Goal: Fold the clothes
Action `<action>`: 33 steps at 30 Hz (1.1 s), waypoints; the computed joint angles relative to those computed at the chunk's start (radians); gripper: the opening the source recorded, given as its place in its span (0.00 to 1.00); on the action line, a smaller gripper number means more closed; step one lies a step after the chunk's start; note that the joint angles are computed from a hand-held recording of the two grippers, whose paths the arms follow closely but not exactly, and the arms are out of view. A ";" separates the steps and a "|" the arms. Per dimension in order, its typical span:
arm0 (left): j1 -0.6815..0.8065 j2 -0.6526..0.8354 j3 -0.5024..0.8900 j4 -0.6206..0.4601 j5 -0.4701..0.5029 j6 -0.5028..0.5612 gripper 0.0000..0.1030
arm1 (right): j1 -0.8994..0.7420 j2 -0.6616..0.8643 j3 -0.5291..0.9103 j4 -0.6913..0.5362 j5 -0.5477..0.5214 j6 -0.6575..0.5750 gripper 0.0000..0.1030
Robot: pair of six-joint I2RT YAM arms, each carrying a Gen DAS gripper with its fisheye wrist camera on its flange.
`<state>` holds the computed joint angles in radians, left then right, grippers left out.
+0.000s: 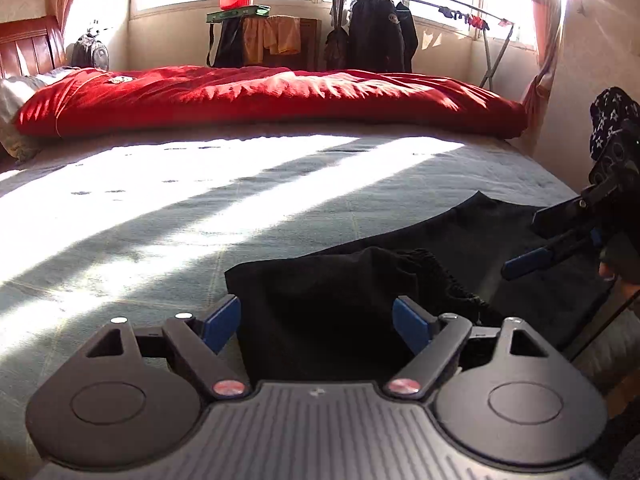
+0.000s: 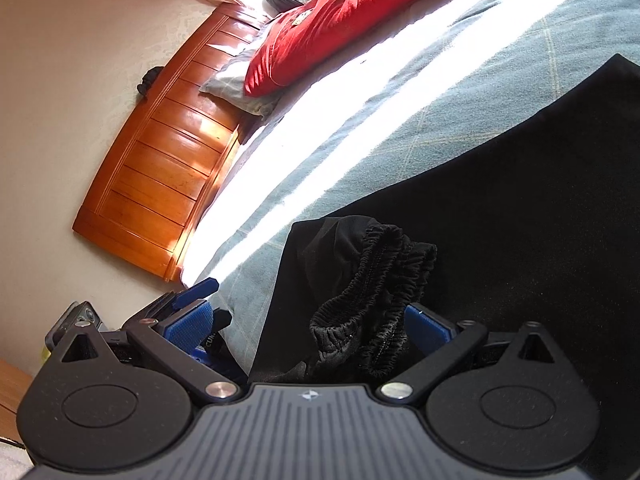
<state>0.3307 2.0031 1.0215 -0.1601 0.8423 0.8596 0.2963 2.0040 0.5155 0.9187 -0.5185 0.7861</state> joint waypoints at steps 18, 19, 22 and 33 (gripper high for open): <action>-0.012 0.463 0.712 -0.531 0.174 0.100 0.86 | 0.285 0.069 0.356 -0.281 0.299 -0.014 1.00; -0.010 0.484 0.751 -0.575 0.179 0.124 0.86 | 0.295 0.095 0.394 -0.337 0.323 -0.011 1.00; -0.007 0.554 0.877 -0.747 0.179 0.231 0.86 | 0.332 0.119 0.433 -0.484 0.416 0.019 1.00; -0.028 0.669 1.060 -1.044 0.174 0.497 0.87 | 0.435 0.041 0.373 -0.595 0.592 0.138 1.00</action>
